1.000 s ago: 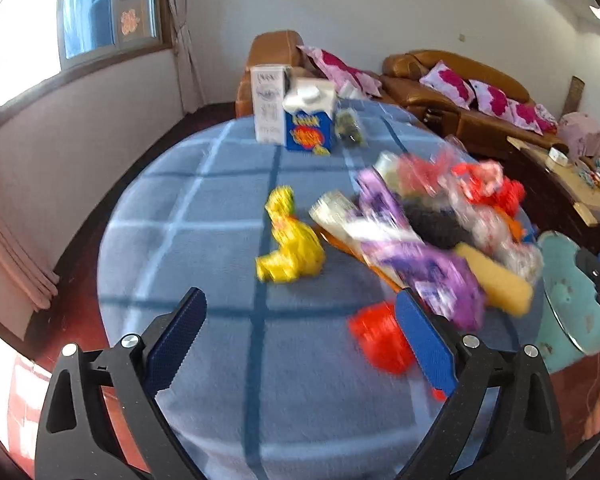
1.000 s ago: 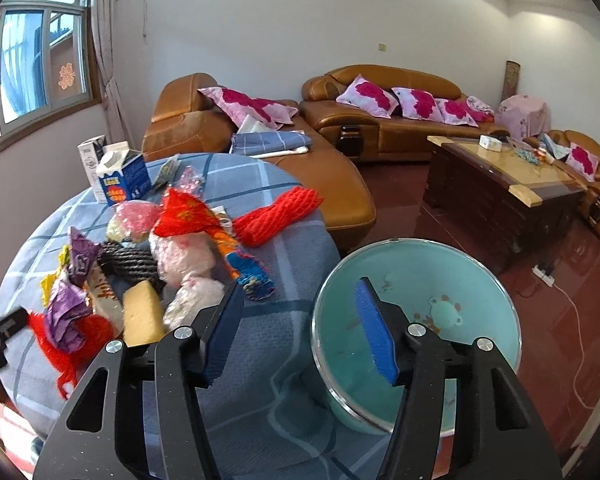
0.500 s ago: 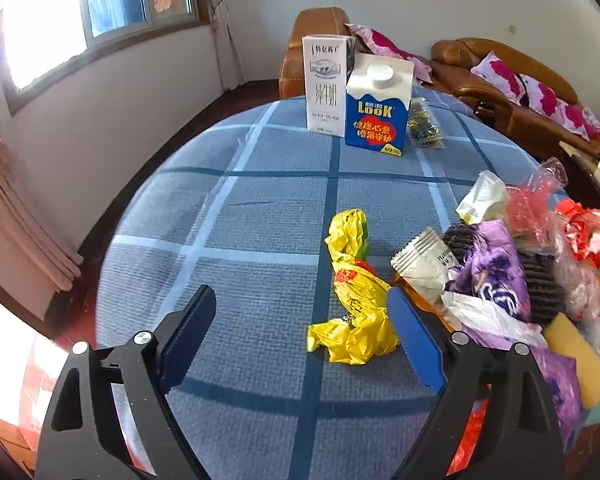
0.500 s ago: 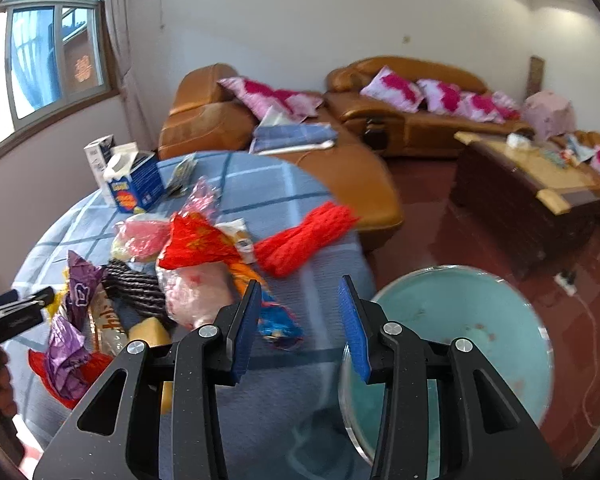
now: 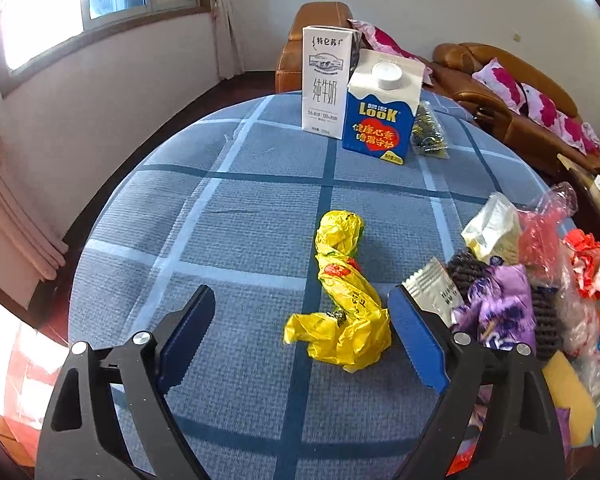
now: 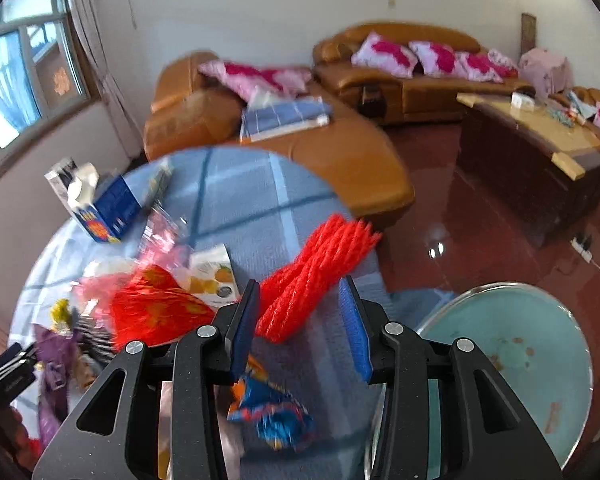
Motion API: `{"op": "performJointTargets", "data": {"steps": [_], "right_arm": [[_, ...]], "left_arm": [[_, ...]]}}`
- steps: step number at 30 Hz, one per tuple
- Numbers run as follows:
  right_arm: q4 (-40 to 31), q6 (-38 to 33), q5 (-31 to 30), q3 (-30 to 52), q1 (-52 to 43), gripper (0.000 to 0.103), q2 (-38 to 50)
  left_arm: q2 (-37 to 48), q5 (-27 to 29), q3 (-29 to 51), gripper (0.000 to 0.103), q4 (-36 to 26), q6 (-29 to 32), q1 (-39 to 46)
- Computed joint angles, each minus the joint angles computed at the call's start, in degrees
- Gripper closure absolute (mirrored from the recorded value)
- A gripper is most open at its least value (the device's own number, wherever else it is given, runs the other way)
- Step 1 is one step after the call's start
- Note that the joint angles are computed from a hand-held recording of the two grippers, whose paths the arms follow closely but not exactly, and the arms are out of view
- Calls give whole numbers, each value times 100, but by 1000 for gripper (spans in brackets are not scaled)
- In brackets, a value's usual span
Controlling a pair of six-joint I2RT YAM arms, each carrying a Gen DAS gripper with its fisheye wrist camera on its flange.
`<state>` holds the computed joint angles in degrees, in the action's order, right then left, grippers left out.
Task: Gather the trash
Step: 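Grasp the yellow plastic bag with the left tool while the right tool grasps the red mesh net, then carry both items over the teal bucket and open both tools to drop them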
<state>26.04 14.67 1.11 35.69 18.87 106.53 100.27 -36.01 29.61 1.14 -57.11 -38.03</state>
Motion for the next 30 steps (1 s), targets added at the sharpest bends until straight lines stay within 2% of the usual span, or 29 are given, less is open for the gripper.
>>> {"op": "performJointTargets", "data": {"steps": [1,2,3,4,5,7,9,14,17,22,26,30], "right_arm": [[-148,-9,-108,173,-28,63,159],[-313,3,-235,374,-45,65,355],[-412,9,-333,484,-62,75,458],[-492,26,-510,599,-102,78,585],[-477,57,-582,627,-114,80,647],[-299,49,-667,571,-132,90,676],[-222,-55,-669,503,-114,91,613],[71,-14,-654,81,-130,92,83],[395,-109,-404,-556,-81,92,-800],[390,-349,-152,-1340,-66,92,-1986],[459,-539,39,-1972,-77,92,-2600],[277,-616,-43,-2598,-354,92,-3355]], "left_arm": [[127,27,90,23,-73,14,38],[245,120,131,32,-42,83,107],[312,267,119,39,66,154,192],[260,685,-100,44,541,316,427],[243,815,-205,50,773,344,527],[195,801,-290,52,876,340,623],[147,677,-310,57,834,323,606],[-214,87,-289,60,302,145,291],[-779,-231,-377,60,-128,-59,49],[-1480,-944,-121,60,-1237,-572,-791],[-1373,-1172,259,60,-1661,-870,-1478],[-884,-1255,770,60,-1778,-1003,-2025]]}}
